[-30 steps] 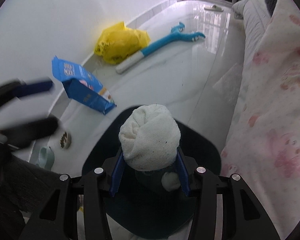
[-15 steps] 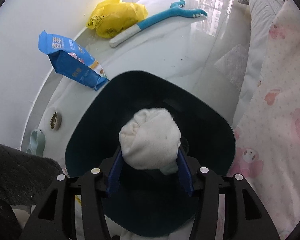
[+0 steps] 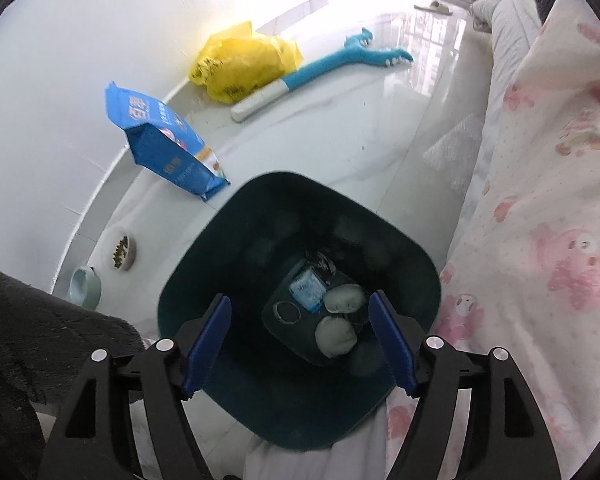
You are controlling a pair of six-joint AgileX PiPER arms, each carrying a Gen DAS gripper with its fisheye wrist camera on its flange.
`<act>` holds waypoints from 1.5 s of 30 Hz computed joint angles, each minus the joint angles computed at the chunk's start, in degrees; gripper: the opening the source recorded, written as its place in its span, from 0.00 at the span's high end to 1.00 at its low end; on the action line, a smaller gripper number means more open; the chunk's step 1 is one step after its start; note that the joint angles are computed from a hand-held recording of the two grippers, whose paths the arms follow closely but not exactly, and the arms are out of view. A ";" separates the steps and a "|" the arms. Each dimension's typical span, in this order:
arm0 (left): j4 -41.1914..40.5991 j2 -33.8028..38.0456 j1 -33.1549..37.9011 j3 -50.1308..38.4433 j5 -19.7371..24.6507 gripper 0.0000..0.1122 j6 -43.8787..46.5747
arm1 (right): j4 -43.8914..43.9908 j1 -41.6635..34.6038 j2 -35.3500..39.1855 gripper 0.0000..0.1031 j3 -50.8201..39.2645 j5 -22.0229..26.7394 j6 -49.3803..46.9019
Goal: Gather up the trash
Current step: 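Move both grippers back over the black clips on the bed, then grasp a black plastic clip with left gripper while right gripper grasps another black clip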
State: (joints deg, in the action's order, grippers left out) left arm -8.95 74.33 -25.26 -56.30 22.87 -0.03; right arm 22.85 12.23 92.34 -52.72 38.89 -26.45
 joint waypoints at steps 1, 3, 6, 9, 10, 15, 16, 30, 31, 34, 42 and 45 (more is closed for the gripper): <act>0.99 0.22 -0.63 -0.49 -0.12 0.36 -1.32 | 0.95 -0.52 -1.14 0.29 0.50 0.11 -1.42; 3.20 0.65 -1.89 -1.26 -0.39 0.36 -4.12 | 3.05 -2.11 -3.71 0.29 1.51 0.44 -4.72; 7.20 1.53 -4.34 -2.51 -0.68 0.36 -9.07 | 5.90 -4.33 -7.08 0.29 2.69 0.89 -8.90; 11.86 2.66 -6.86 -3.94 -0.67 0.36 -14.16 | 9.05 -7.72 -10.78 0.29 3.88 1.69 -13.72; 13.03 3.17 -7.75 -4.53 -0.67 0.36 -15.72 | 9.98 -9.16 -11.93 0.29 4.22 2.02 -15.36; 15.97 5.61 -11.03 -7.16 -0.53 0.36 -20.61 | 14.60 -18.12 -17.34 0.28 5.43 3.97 -22.91; 16.98 6.32 -11.89 -7.86 -0.43 0.36 -21.90 | 15.40 -20.28 -18.03 0.28 5.45 4.53 -24.28; 26.33 15.32 -21.54 -15.89 0.42 0.33 -34.88 | 23.36 -48.99 -19.81 0.27 5.19 11.81 -39.74; 26.61 16.03 -22.10 -16.53 0.55 0.33 -35.45 | 23.84 -50.53 -19.65 0.27 5.23 12.24 -40.57; 27.69 17.88 -23.35 -18.18 0.87 0.33 -37.27 | 24.89 -53.97 -19.43 0.27 5.28 12.53 -42.90; 27.87 23.35 -26.52 -23.18 2.51 0.31 -39.35 | 25.91 -61.65 -16.41 0.27 4.15 13.80 -46.93; 27.88 25.54 -27.68 -25.31 3.20 0.31 -39.79 | 26.03 -63.98 -14.42 0.27 2.70 14.75 -47.21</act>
